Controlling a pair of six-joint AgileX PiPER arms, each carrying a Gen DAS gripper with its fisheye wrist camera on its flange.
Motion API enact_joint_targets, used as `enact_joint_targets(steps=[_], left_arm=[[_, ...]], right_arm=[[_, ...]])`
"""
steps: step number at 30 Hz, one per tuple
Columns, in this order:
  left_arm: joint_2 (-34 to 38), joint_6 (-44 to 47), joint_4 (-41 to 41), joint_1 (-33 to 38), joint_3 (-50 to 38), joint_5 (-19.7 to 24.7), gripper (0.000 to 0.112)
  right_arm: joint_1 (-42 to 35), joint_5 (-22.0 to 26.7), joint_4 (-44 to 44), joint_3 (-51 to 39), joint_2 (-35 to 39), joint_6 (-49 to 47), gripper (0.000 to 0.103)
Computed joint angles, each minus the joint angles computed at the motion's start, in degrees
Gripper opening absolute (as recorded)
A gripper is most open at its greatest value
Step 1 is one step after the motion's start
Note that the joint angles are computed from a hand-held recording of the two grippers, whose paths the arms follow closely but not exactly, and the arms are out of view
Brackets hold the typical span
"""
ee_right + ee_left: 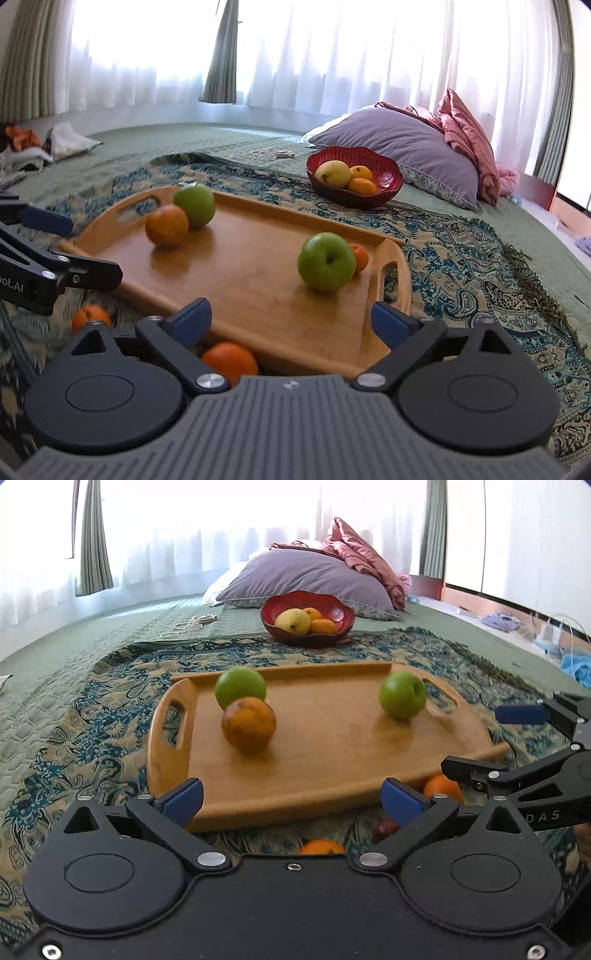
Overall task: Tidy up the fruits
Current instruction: 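Close the left gripper on a small mandarin while the right gripper grasps a large orange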
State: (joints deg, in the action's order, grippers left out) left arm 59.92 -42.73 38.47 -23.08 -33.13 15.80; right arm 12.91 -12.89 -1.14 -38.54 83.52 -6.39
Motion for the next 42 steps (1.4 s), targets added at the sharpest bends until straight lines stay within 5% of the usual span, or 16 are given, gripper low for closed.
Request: enact_joint_targets(steps=[11, 19, 27, 42], left_arm=[[0.9, -27.2, 21.8, -7.3, 3.9, 4.5, 0.103], [0.8, -23.7, 17.4, -6.4, 5.2, 2.9, 0.077], [0.7, -14.7, 7.6, -5.2, 5.7, 0.5, 0.055], [0.4, -14.3, 6.1, -5.2, 5.7, 0.5, 0.032]], right_arm=[[2.3, -4.6, 7.4, 5.6, -0.3, -8.7, 0.101], [4.8, -9.3, 15.1, 7.4, 1.3, -15.7, 0.101], [4.7, -8.1, 10.9, 7.0, 1.8, -11.6, 0.098], [4.5, -5.7, 4.1, 6.0, 3.1, -2.6, 0.067]])
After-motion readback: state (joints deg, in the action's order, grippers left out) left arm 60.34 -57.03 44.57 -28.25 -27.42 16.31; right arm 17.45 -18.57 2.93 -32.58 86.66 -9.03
